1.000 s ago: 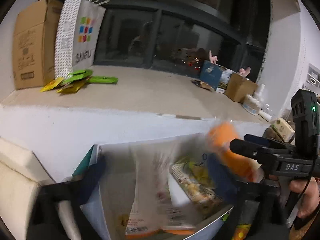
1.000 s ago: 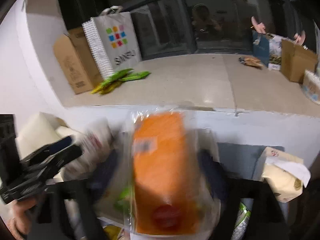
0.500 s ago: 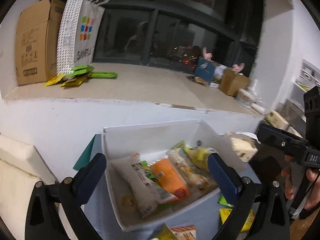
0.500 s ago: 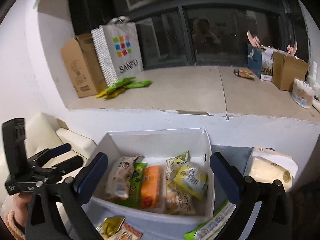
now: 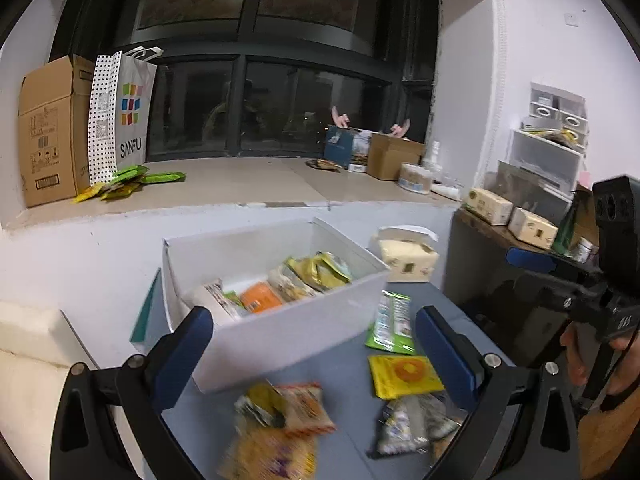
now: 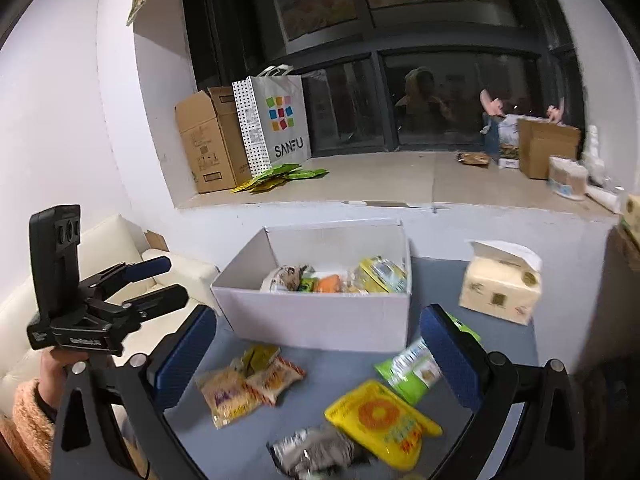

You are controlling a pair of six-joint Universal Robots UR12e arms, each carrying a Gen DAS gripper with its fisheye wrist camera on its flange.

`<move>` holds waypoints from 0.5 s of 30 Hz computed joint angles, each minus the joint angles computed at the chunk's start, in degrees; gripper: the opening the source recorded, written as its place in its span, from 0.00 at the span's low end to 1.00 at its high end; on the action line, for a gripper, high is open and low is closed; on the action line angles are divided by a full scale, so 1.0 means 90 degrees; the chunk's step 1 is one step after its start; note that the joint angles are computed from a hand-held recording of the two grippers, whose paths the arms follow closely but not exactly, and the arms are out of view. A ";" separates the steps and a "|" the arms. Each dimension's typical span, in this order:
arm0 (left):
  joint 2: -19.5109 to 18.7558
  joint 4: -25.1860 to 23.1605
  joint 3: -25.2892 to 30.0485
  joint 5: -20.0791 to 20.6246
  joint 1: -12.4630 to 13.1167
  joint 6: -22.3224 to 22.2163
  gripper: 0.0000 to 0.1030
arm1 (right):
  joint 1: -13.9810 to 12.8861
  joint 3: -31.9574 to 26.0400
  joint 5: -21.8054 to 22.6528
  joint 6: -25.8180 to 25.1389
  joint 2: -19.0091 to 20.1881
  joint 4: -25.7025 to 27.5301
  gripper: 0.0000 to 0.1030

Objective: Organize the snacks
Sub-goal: 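Move both tools back over the remaining snacks on the table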

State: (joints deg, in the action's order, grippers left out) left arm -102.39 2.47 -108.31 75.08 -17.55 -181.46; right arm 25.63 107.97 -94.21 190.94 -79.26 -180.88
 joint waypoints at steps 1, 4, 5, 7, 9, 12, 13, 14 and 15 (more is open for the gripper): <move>0.0053 0.0028 -0.0088 -0.0037 -0.0027 -0.0016 1.00 | 0.0057 0.0127 -0.0125 -0.0008 -0.0055 -0.0096 1.00; 0.0180 0.0021 -0.0298 -0.0012 -0.0135 0.0141 1.00 | 0.0135 0.0406 -0.0210 0.0170 -0.0177 -0.0241 1.00; 0.0229 0.0054 -0.0377 0.0126 -0.0200 0.0222 1.00 | 0.0158 0.0506 -0.0214 0.0251 -0.0221 -0.0271 1.00; 0.0288 0.0124 -0.0495 0.0252 -0.0268 0.0254 1.00 | 0.0246 0.0708 -0.0453 0.0380 -0.0287 -0.0387 1.00; 0.0330 0.0128 -0.0576 0.0280 -0.0301 0.0190 1.00 | 0.0311 0.0867 -0.0604 0.0553 -0.0324 -0.0488 1.00; 0.0397 0.0194 -0.0739 0.0176 -0.0306 -0.0037 1.00 | 0.0394 0.1080 -0.0771 0.0856 -0.0359 -0.0551 1.00; 0.0420 0.0247 -0.0805 0.0179 -0.0312 -0.0112 1.00 | 0.0398 0.1168 -0.0762 0.0913 -0.0376 -0.0551 1.00; 0.0447 0.0312 -0.0884 0.0193 -0.0318 -0.0181 1.00 | 0.0391 0.1214 -0.0736 0.0939 -0.0391 -0.0484 1.00; 0.0456 0.0317 -0.0916 0.0189 -0.0313 -0.0187 1.00 | 0.0385 0.1263 -0.0739 0.0970 -0.0414 -0.0358 1.00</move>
